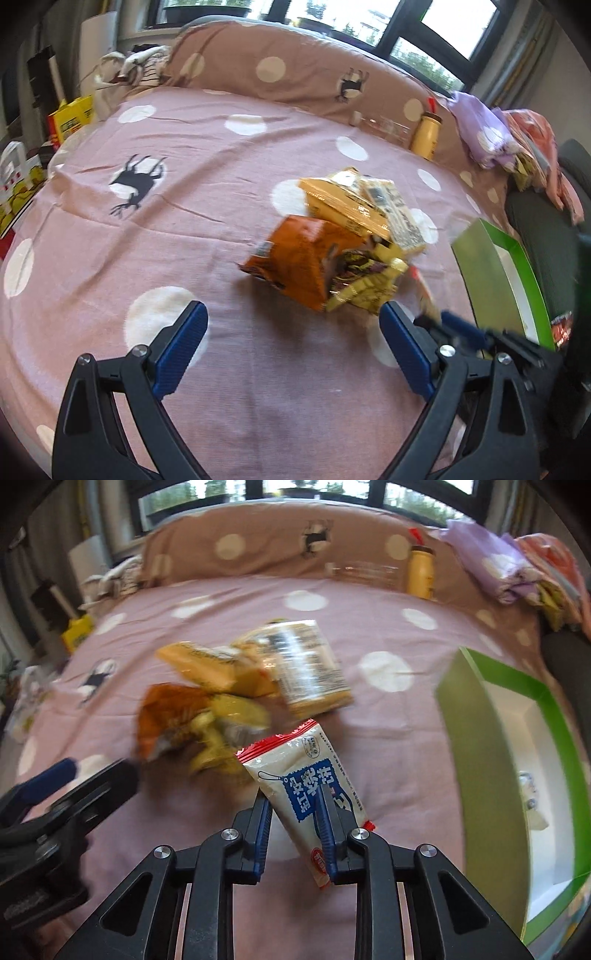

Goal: Organize snacks
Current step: 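Move the right gripper back and grasp the white-and-blue biscuit packet, then carry the biscuit packet into the box and open the right gripper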

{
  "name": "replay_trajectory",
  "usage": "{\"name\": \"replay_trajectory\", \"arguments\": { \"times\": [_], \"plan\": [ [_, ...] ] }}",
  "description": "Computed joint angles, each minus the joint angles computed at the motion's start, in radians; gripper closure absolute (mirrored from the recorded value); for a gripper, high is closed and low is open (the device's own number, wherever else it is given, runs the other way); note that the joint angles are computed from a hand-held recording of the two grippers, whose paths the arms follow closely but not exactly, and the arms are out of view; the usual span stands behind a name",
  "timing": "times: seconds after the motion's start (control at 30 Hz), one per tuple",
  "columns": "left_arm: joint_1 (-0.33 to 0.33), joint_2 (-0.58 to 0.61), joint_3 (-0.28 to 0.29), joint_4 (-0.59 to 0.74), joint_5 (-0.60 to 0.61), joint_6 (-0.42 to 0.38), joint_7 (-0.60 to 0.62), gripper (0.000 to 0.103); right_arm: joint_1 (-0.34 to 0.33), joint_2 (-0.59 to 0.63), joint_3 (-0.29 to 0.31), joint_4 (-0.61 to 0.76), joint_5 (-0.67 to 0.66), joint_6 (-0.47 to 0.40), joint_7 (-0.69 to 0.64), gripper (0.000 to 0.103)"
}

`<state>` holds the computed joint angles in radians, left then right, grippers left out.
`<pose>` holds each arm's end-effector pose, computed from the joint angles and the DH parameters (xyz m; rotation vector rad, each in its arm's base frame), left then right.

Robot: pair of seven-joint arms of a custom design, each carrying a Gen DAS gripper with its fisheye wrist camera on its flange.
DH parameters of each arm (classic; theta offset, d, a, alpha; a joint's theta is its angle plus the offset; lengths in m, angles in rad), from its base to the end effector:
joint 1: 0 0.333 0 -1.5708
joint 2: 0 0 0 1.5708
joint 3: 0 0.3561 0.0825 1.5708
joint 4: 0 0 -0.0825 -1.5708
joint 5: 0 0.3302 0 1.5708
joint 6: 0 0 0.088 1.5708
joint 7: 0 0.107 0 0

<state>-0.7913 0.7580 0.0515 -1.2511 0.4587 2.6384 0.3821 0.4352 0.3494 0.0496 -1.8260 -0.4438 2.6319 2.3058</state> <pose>0.5524 -0.5390 0.4324 -2.0160 1.8424 -0.9547 0.5657 0.3053 0.4607 -1.9899 1.8332 -0.4963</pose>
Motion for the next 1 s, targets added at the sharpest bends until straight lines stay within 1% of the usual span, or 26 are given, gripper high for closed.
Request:
{"name": "replay_trajectory", "arguments": {
  "times": [0.07,0.1,0.13,0.2,0.23,0.27,0.3,0.33,0.4,0.43,0.5,0.53,0.6,0.63,0.67,0.73,0.77,0.8,0.83,0.87,0.9,0.93,0.97,1.0],
  "plan": [
    [-0.004,-0.014,0.014,-0.022,0.005,-0.001,-0.025,0.008,-0.046,0.003,0.065,0.0,0.116,0.02,-0.095,0.077],
    [-0.006,-0.024,0.02,-0.037,0.009,-0.003,-0.04,0.008,-0.063,0.005,0.088,0.001,0.17,0.027,-0.134,0.077],
    [-0.006,-0.029,0.022,-0.044,0.013,-0.006,-0.052,0.008,-0.089,0.009,0.119,0.0,0.239,0.045,-0.187,0.075],
    [0.0,-0.039,0.019,-0.058,0.016,-0.015,-0.066,0.008,-0.138,0.012,0.177,-0.015,0.378,0.077,-0.285,0.073],
    [0.003,-0.04,0.015,-0.059,0.016,-0.02,-0.07,0.008,-0.176,0.015,0.22,-0.018,0.471,0.081,-0.352,0.072],
    [0.005,-0.044,0.013,-0.066,0.018,-0.016,-0.079,0.008,-0.192,0.014,0.236,-0.022,0.524,0.086,-0.39,0.072],
    [0.009,-0.046,0.009,-0.071,0.017,-0.011,-0.085,0.008,-0.195,0.008,0.239,-0.03,0.557,0.095,-0.413,0.071],
    [0.017,-0.048,-0.002,-0.073,0.012,-0.008,-0.078,0.008,-0.186,0.002,0.227,-0.037,0.569,0.106,-0.42,0.068],
    [0.027,-0.04,-0.02,-0.06,0.001,-0.016,-0.051,0.008,-0.171,-0.015,0.199,-0.063,0.593,0.15,-0.411,0.043],
    [0.032,-0.034,-0.03,-0.049,-0.008,-0.023,-0.034,0.009,-0.172,-0.02,0.193,-0.074,0.61,0.169,-0.41,0.04],
    [0.05,-0.01,-0.066,-0.015,-0.041,-0.027,0.023,0.009,-0.197,-0.031,0.205,-0.102,0.667,0.214,-0.432,0.04],
    [0.059,0.001,-0.083,-0.001,-0.061,-0.023,0.054,0.009,-0.216,-0.03,0.222,-0.112,0.704,0.235,-0.456,0.039],
    [0.075,0.032,-0.119,0.038,-0.11,-0.017,0.128,0.01,-0.281,-0.019,0.287,-0.12,0.811,0.265,-0.545,0.039],
    [0.072,0.046,-0.122,0.059,-0.13,-0.022,0.151,0.01,-0.308,-0.005,0.315,-0.116,0.862,0.267,-0.582,0.039],
    [0.066,0.06,-0.121,0.08,-0.146,-0.03,0.169,0.012,-0.318,0.007,0.323,-0.103,0.89,0.257,-0.602,0.039],
    [0.052,0.102,-0.125,0.156,-0.174,-0.075,0.221,0.02,-0.328,0.022,0.331,-0.091,0.932,0.239,-0.637,0.039],
    [0.045,0.123,-0.125,0.193,-0.185,-0.098,0.244,0.023,-0.324,0.032,0.324,-0.08,0.941,0.221,-0.643,0.039],
    [0.037,0.15,-0.126,0.239,-0.196,-0.123,0.267,0.027,-0.313,0.039,0.311,-0.071,0.941,0.209,-0.64,0.039],
    [0.032,0.166,-0.124,0.265,-0.205,-0.133,0.28,0.035,-0.304,0.047,0.299,-0.06,0.941,0.195,-0.637,0.039],
    [0.029,0.18,-0.126,0.287,-0.216,-0.139,0.293,0.039,-0.301,0.055,0.295,-0.052,0.946,0.184,-0.641,0.039],
    [0.028,0.201,-0.131,0.319,-0.231,-0.147,0.307,0.048,-0.298,0.061,0.293,-0.045,0.952,0.177,-0.647,0.039],
    [0.028,0.211,-0.134,0.331,-0.243,-0.141,0.317,0.062,-0.298,0.069,0.294,-0.035,0.96,0.169,-0.658,0.039],
    [0.028,0.219,-0.137,0.338,-0.254,-0.127,0.327,0.07,-0.3,0.076,0.298,-0.027,0.971,0.162,-0.67,0.039],
    [0.032,0.221,-0.147,0.332,-0.267,-0.094,0.345,0.081,-0.298,0.076,0.297,-0.029,0.98,0.165,-0.677,0.039]
  ]
}}
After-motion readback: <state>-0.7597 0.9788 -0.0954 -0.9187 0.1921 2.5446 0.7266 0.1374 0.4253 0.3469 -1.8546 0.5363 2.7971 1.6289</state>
